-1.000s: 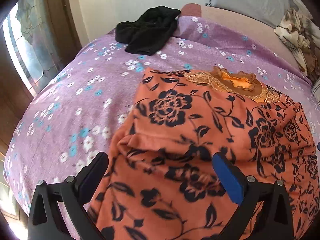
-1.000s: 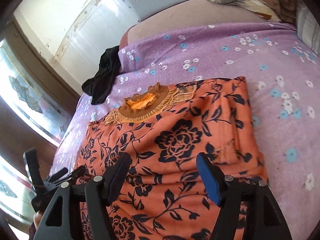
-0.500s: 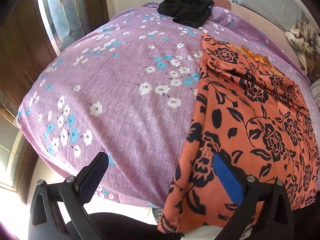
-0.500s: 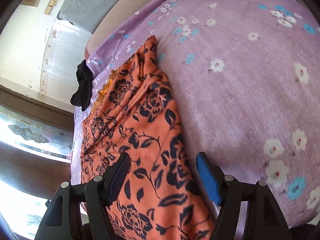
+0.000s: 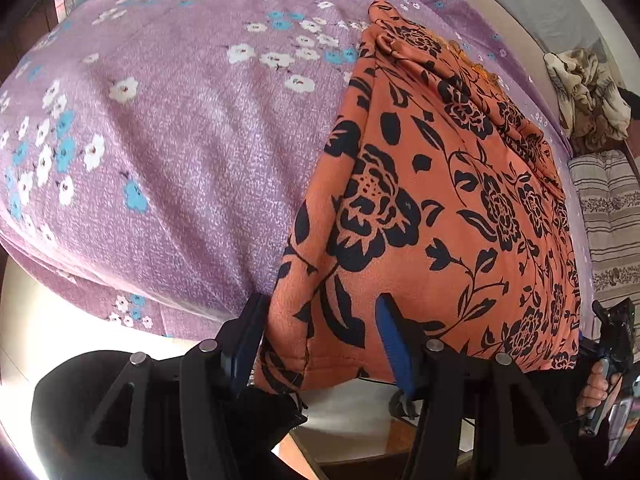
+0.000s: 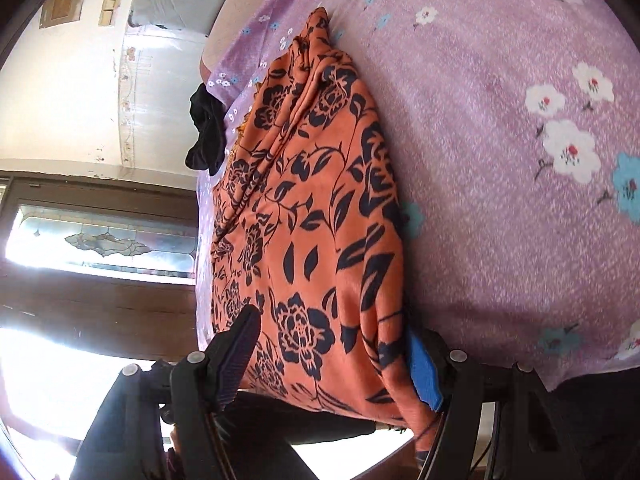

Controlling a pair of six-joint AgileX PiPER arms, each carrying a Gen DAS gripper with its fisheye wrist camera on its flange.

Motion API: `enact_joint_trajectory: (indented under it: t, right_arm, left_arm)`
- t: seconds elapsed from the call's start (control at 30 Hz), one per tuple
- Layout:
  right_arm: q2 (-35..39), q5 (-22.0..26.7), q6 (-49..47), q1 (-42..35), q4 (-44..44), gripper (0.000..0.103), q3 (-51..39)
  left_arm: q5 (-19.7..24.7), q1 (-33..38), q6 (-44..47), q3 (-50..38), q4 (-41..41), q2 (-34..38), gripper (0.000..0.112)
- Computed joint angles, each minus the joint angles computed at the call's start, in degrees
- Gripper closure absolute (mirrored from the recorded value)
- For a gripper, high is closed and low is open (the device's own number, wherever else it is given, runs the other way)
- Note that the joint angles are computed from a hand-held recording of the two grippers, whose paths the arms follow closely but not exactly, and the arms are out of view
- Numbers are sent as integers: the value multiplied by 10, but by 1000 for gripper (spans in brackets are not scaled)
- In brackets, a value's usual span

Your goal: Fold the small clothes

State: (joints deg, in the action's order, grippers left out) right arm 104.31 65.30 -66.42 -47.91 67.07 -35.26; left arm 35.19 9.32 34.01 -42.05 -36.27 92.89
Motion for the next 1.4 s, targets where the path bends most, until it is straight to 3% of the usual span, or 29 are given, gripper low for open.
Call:
enact_joint_trajectory:
  t: [0.07, 0.17, 0.3, 0.33, 0.4, 0.53, 0.6, 0.63, 0.67, 0.7, 0.83, 0.93, 1.07, 1.17, 1.27, 1.4]
  right_arm:
    - [6, 7, -2, -4, -13, 32, 2]
    - [-14, -24, -1, 16, -21, 41, 12]
    - [-49, -86, 36, 63, -58, 78, 10]
    - [-54, -90, 44, 67, -66, 79, 10]
    - [-72, -103, 67, 82, -91, 80, 11]
    - [-114, -139, 108, 117, -126, 78, 21]
    - [-123, -155, 127, 132, -144, 78, 20]
    - [-128, -164, 142, 147, -154, 78, 17]
    - [-138, -176, 157, 164, -169, 80, 15]
    - [-149, -180, 169, 172, -187, 89, 13]
    - [-182, -152, 194, 187, -200, 94, -7]
    - [-204, -93, 175, 162, -157, 96, -32]
    - [-204, -18, 164, 123, -105, 96, -99]
    - [-181, -4, 171, 122, -53, 96, -157]
    - [-131, -31, 195, 142, -13, 96, -237]
    - [-23, -86, 257, 173, 22, 96, -374]
  left_arm:
    - [-3, -2, -3, 0, -3, 1, 60]
    - [-2, -9, -26, -11, 18, 5, 71]
    - [17, 3, -13, -22, 8, 11, 73]
    - [21, 5, -9, -26, 7, 15, 71]
    - [42, 7, -6, -35, 17, 23, 48]
    - [20, -18, -28, -28, 40, 19, 47]
    - [11, -36, -75, -30, 88, 20, 68]
    - [17, -37, -78, -34, 93, 21, 72]
    - [27, -33, -69, -38, 84, 22, 89]
    - [35, -34, -71, -43, 83, 22, 100]
    - [64, -42, -76, -59, 105, 4, 103]
    - [137, -14, -21, -98, 46, -11, 104]
    - [228, 19, 14, -188, -23, -18, 104]
    - [264, 25, 0, -284, -59, 9, 104]
    - [280, 18, -45, -415, -75, 79, 104]
    - [274, -15, -159, -643, -46, 238, 104]
